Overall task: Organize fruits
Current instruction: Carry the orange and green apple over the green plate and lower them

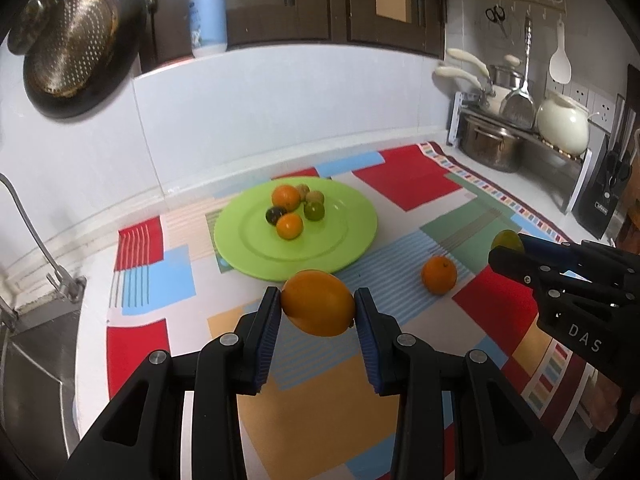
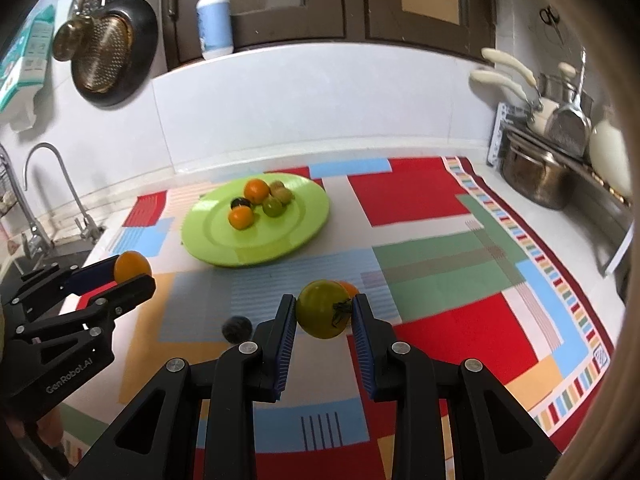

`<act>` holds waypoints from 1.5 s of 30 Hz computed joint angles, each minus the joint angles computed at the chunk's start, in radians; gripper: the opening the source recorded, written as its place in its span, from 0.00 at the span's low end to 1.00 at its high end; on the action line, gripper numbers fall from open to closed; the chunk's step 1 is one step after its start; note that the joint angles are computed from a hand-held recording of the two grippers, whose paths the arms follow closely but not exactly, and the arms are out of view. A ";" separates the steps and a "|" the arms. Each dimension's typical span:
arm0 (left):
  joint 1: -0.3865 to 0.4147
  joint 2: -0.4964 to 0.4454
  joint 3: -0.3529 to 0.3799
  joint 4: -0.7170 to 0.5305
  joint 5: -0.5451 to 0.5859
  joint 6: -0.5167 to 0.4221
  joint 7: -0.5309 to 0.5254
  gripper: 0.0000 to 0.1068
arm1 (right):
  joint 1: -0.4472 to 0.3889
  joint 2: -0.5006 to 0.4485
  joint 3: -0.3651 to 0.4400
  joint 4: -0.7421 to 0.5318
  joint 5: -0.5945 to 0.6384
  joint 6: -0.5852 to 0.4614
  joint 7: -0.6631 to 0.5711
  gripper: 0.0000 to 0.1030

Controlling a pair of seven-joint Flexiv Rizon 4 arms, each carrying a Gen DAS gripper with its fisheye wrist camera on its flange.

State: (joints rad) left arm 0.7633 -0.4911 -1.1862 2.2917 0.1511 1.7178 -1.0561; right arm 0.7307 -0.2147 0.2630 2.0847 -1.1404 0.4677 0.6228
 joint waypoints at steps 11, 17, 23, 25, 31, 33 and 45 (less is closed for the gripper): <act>0.024 0.010 -0.041 -0.036 0.003 0.011 -0.023 0.35 | -0.031 0.016 -0.019 -0.019 -0.106 0.044 -0.054 0.28; 0.005 0.003 -0.030 -0.073 -0.002 0.002 -0.009 0.35 | -0.059 0.009 -0.034 -0.036 -0.157 0.105 -0.079 0.28; -0.045 -0.014 0.004 -0.125 -0.026 -0.016 0.027 0.35 | -0.089 -0.008 -0.057 -0.061 -0.200 0.179 -0.100 0.28; -0.061 -0.027 0.011 -0.149 -0.041 -0.034 0.044 0.35 | -0.098 -0.015 -0.067 -0.075 -0.212 0.196 -0.112 0.28; -0.146 -0.049 0.081 -0.225 -0.108 -0.087 0.108 0.35 | -0.126 -0.039 -0.092 -0.110 -0.233 0.253 -0.143 0.28; -0.182 -0.053 0.114 -0.251 -0.140 -0.110 0.133 0.35 | -0.136 -0.052 -0.102 -0.125 -0.231 0.272 -0.159 0.28; -0.419 -0.100 0.351 -0.423 -0.311 -0.263 0.237 0.35 | -0.181 -0.146 -0.163 -0.199 -0.151 0.402 -0.251 0.28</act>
State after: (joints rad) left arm 0.3440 -0.5916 -0.8348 1.8683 -0.1601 1.4545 -0.8192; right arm 0.5502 -0.3607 0.1001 1.8855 -1.2918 0.8694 0.3722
